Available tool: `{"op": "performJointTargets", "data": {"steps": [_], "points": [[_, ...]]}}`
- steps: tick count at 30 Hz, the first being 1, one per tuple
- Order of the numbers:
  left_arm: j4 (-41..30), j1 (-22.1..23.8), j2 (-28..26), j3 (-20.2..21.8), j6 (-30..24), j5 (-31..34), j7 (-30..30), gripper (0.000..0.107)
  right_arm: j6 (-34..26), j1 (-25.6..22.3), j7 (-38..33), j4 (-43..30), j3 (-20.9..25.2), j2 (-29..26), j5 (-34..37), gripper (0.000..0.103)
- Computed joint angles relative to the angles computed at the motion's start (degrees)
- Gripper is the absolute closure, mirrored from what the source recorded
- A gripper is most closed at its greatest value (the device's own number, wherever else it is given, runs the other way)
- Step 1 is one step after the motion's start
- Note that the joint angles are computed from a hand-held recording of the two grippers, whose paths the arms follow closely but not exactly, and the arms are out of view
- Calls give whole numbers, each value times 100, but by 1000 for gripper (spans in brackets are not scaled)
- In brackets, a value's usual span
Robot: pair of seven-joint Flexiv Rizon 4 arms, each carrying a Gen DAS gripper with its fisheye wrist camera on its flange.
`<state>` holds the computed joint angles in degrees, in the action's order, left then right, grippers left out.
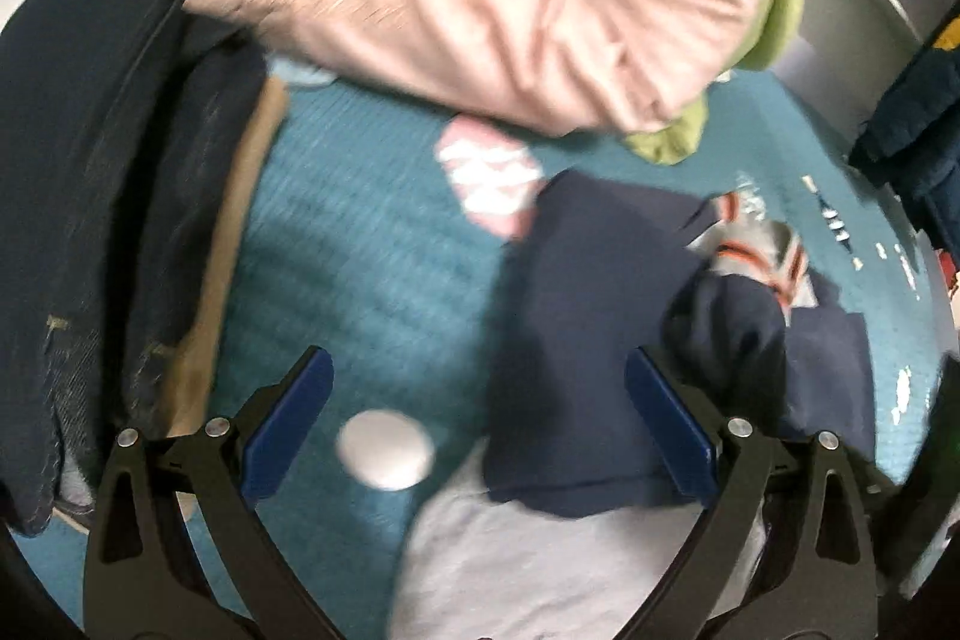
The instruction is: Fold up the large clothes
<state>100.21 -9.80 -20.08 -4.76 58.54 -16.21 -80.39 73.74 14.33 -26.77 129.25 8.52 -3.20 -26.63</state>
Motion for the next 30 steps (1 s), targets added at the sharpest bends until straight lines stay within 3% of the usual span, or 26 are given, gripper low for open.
{"op": "performJointTargets", "data": {"steps": [1, 3, 4, 8, 12, 13, 15, 19, 20, 22, 25, 30], "points": [[76, 54, 29, -22, -18, -62, 105, 10, 212, 6, 289, 120, -15, 65, -192, 78], [141, 62, 46, -9, -1, -39, 181, 10, 594, -90, 532, 339, -20, 264, -214, 52], [194, 76, 68, -42, 16, -75, 281, 10, 784, -180, 801, 472, -38, 408, -445, 48], [376, 33, 166, -209, 268, -362, 468, 10, 1027, -626, 1319, 824, 124, 1010, -837, 45], [236, -239, 157, -351, 357, -316, 660, 10, 530, -1197, 1727, 1106, 311, 1609, -1080, 45], [153, -318, 124, -350, 346, -238, 656, 10, 339, -1155, 1484, 1206, 228, 1771, -757, 46], [-198, -590, -27, -338, 263, 115, 582, 10, 141, -916, 774, 1385, -59, 1959, 240, 77], [-1201, -1224, -581, -180, -74, 956, 234, 10, -896, -830, 43, 1635, -203, 2297, 1426, 97], [-1512, -1412, -736, -49, -293, 1254, 69, 10, -777, -836, -94, 1832, -229, 2369, 1712, 103], [-2392, -1923, -1194, 322, -985, 2103, -332, 10, -147, -876, -303, 2139, -242, 2475, 2082, 103], [-3344, -2361, -1698, 626, -1950, 2967, -535, 10, -237, -797, -543, 2052, -293, 2526, 2535, 103], [-3683, -2574, -1937, 756, -2205, 3697, -561, 14, -90, -707, -838, 2090, -368, 2620, 3082, 103]]}}
